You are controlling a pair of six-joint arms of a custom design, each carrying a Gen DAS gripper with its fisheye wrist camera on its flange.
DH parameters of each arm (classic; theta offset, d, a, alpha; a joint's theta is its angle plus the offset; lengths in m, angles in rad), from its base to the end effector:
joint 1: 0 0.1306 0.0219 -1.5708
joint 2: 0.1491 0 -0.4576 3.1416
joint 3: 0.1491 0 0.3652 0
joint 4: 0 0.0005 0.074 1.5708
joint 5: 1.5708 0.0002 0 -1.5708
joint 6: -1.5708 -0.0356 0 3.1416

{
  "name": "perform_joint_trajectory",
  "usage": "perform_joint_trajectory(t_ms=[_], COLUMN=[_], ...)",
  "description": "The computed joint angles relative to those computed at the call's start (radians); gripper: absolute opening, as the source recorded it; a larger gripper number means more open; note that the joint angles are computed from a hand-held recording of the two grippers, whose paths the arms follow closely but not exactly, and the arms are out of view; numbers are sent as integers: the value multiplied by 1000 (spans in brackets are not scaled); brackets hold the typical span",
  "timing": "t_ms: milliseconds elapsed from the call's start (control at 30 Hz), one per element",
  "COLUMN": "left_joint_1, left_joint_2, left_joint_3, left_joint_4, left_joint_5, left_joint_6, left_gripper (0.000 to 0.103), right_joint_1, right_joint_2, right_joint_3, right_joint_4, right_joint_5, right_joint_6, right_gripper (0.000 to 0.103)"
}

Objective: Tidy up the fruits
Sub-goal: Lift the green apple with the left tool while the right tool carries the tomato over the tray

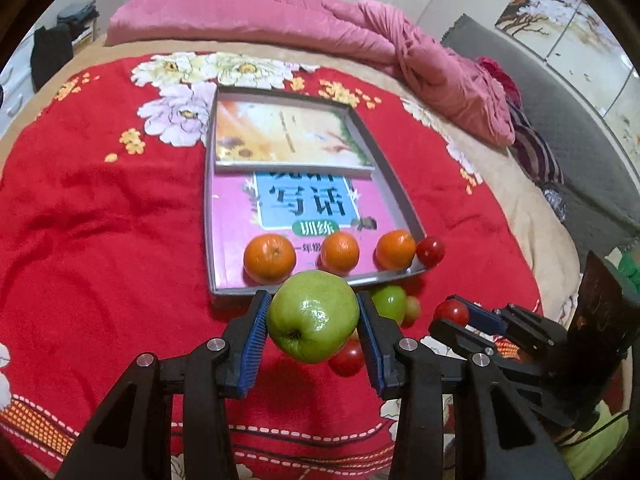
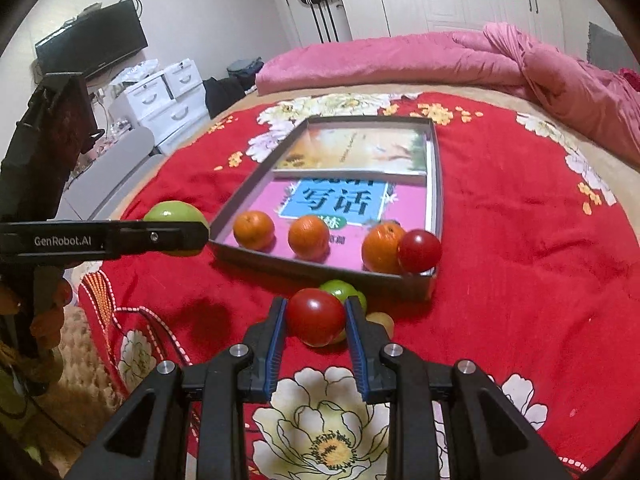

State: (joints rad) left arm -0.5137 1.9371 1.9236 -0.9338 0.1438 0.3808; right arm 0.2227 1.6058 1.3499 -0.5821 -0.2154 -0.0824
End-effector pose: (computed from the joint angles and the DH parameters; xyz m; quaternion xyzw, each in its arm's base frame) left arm 0.5862 -0.3372 0.4350 0.0850 0.9458 -0.1940 0.2463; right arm 0.5169 0.1243 0.4070 -0.1035 0.9232 0.1533 0.3368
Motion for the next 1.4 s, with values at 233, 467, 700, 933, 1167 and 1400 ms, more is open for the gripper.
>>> perform_joint_trajectory(t_ms=[233, 467, 700, 933, 1167, 1400], left_joint_1=[1, 3, 7, 22, 47, 61], left_joint_2=[-16, -15, -9, 6, 32, 69], left_joint_3=[7, 17, 30, 53, 75, 99], left_joint_4=[14, 18, 24, 29, 27, 30], left_joint_5=[-20, -19, -25, -57, -98, -96], left_joint_6=[4, 14, 21, 30, 44, 60], left_gripper=[44, 44, 44, 44, 44, 44], right_joint_1=[3, 1, -3, -6, -1, 5], right_joint_2=[-10, -6, 11, 40, 70, 94], right_joint_3=[14, 37, 69, 110, 142, 162], right_joint_4=[13, 21, 27, 21, 5, -7], right_joint_5=[9, 12, 20, 26, 31, 35], right_joint_6=[-3, -6, -2, 6, 27, 42], right_gripper=[29, 29, 29, 29, 29, 29])
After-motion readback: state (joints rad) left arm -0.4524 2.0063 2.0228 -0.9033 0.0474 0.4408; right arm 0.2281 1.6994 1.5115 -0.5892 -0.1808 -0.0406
